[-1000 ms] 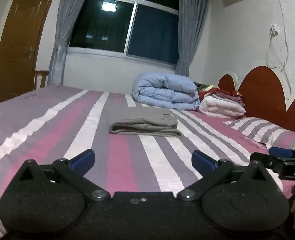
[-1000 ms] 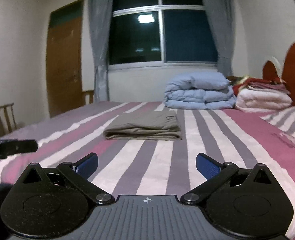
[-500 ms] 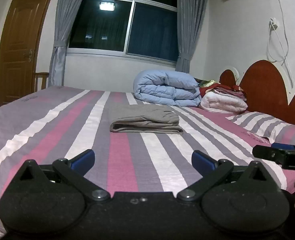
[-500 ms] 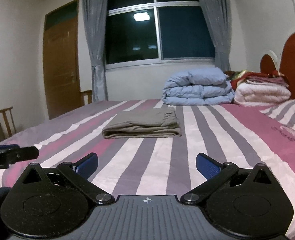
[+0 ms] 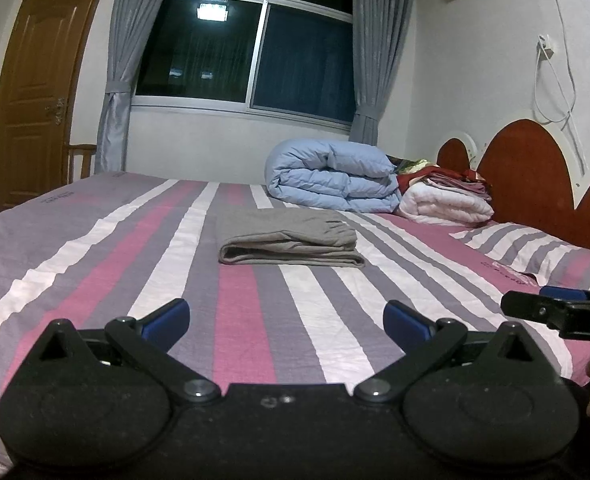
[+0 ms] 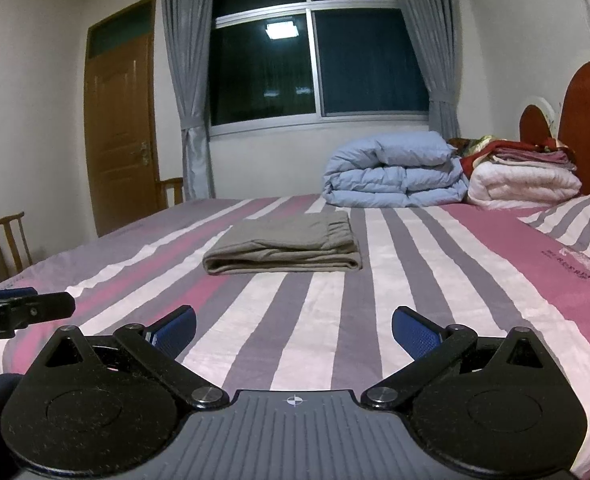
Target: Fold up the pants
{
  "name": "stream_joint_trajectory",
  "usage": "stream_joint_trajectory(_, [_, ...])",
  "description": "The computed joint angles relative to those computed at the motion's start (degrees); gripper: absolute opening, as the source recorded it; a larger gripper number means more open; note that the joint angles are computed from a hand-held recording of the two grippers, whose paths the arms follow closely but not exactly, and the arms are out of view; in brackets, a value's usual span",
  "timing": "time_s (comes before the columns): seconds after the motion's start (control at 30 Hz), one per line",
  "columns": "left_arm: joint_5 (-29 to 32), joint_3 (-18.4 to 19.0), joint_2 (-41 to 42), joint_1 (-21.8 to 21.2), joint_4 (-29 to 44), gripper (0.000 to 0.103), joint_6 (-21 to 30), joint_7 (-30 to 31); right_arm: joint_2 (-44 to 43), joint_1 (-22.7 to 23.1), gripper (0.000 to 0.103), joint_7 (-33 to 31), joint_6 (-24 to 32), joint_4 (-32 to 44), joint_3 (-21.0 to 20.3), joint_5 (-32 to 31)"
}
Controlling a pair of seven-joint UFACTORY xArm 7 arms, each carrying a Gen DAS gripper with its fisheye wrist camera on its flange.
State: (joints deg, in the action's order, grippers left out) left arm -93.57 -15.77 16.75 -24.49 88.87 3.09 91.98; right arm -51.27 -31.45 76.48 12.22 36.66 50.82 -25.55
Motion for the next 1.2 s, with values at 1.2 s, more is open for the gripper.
stream_joint_trajectory(1.2, [1.0,-0.6,-0.3,1.0,-0.3,0.097,1.0,-0.4,0.0,0.2,0.103,0.1,0.0,-0.2,-0.2,-0.2])
